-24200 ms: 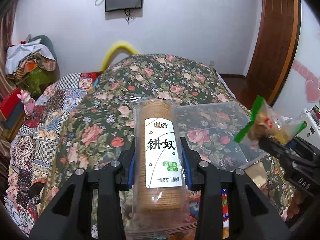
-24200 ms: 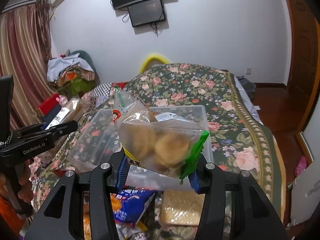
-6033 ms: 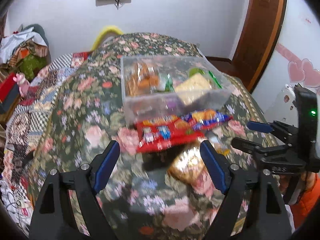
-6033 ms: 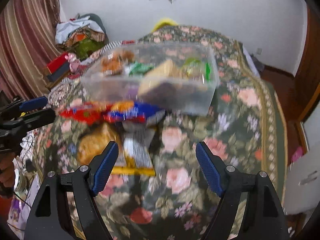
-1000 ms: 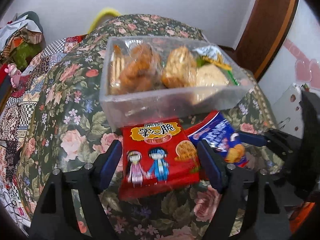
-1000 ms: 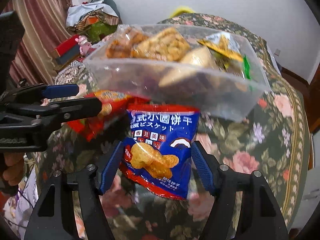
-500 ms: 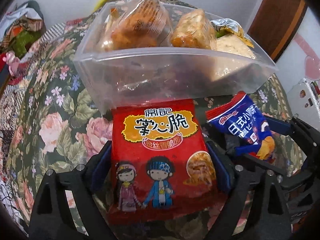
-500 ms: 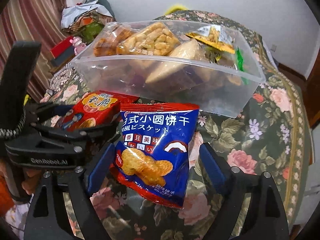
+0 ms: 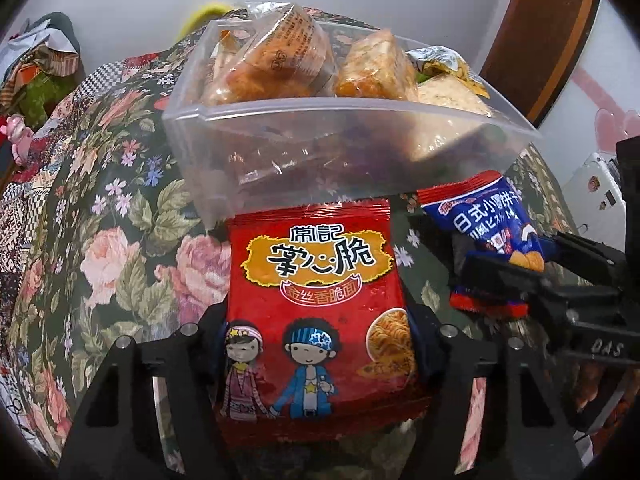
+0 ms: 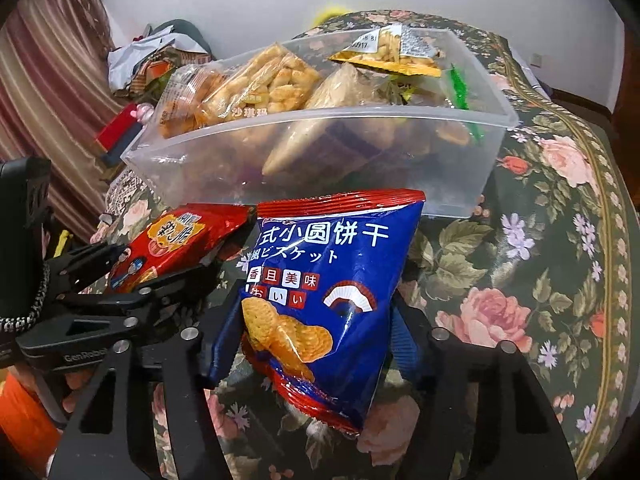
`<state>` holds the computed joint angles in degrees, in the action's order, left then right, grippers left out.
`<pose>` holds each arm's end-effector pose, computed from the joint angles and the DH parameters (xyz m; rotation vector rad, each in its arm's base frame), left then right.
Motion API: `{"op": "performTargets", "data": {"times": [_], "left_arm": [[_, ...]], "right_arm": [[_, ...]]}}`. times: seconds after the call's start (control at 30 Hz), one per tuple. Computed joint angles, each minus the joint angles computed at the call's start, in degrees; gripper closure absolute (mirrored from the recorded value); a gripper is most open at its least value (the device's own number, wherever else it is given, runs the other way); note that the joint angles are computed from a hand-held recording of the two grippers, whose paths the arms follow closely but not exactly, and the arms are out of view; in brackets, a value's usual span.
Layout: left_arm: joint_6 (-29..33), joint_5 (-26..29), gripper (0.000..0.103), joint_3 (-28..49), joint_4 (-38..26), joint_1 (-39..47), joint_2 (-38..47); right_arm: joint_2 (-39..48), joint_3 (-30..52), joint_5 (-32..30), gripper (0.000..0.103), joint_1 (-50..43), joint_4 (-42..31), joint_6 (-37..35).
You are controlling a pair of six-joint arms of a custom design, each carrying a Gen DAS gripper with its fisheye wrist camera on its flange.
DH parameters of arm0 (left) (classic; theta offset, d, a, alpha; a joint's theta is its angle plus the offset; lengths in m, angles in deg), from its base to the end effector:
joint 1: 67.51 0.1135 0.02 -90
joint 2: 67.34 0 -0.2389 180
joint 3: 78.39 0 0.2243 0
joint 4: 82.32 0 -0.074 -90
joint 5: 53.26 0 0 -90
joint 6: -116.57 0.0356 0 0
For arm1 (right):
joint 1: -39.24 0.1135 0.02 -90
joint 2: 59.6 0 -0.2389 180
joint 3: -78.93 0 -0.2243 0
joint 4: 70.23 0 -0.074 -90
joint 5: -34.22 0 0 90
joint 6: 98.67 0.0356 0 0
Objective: Organize snacks
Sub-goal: 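Grasp the red cartoon snack bag with the left tool while the right tool grasps the blue biscuit bag, then lay the red bag on the box with the left tool while the right tool lays the blue bag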
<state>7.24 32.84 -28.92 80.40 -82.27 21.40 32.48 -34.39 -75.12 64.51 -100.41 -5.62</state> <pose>0.2412 -0.0610 0.1190 -0.1283 2.5574 -0.1422 0.2591 0.1354 0.1673 -0.6289 2.4980 0.6199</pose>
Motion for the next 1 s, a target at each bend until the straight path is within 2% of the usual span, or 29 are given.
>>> {"op": "performTargets", "data": {"times": [0.17,0.2,0.4,0.43,0.6,1.0], "left_arm": [[-0.59,-2.29,0.036,-2.87,-1.05,-2.28,-3.74],[0.95,-1.12,0.036,-3.33,0.28,-0.20,-3.06],[-0.30,-3.68,0.036,-5.72,-3.71,-1.92,-11.53],[-2.54,-5.78,0.036,-5.16,-6.62,-4.83,-14.22],[-3.10,-8.22,0.036,-3.89,-12.29,-6.56,-22.62],[-0.72,-9.55,0.035,5.85,-15.34,-4.96,-23.64]], "right_arm": [[-2.26,-1.84,-0.48,0.045,-0.59,-0.11,-0.35],[-3.22,-2.55,-0.50,0.046,-0.61,-0.20,-0.44],[-8.49,-4.99,0.24,0.047,-0.53,-1.54,-1.66],[-9.65,-5.25,0.00,0.047,-0.70,-1.94,-1.74],[-13.96,-5.49,-0.32,0.047,-1.08,-3.22,-1.93],[-15.76,1.18,0.11,0.047,-1.76,-3.24,-1.62]]}}
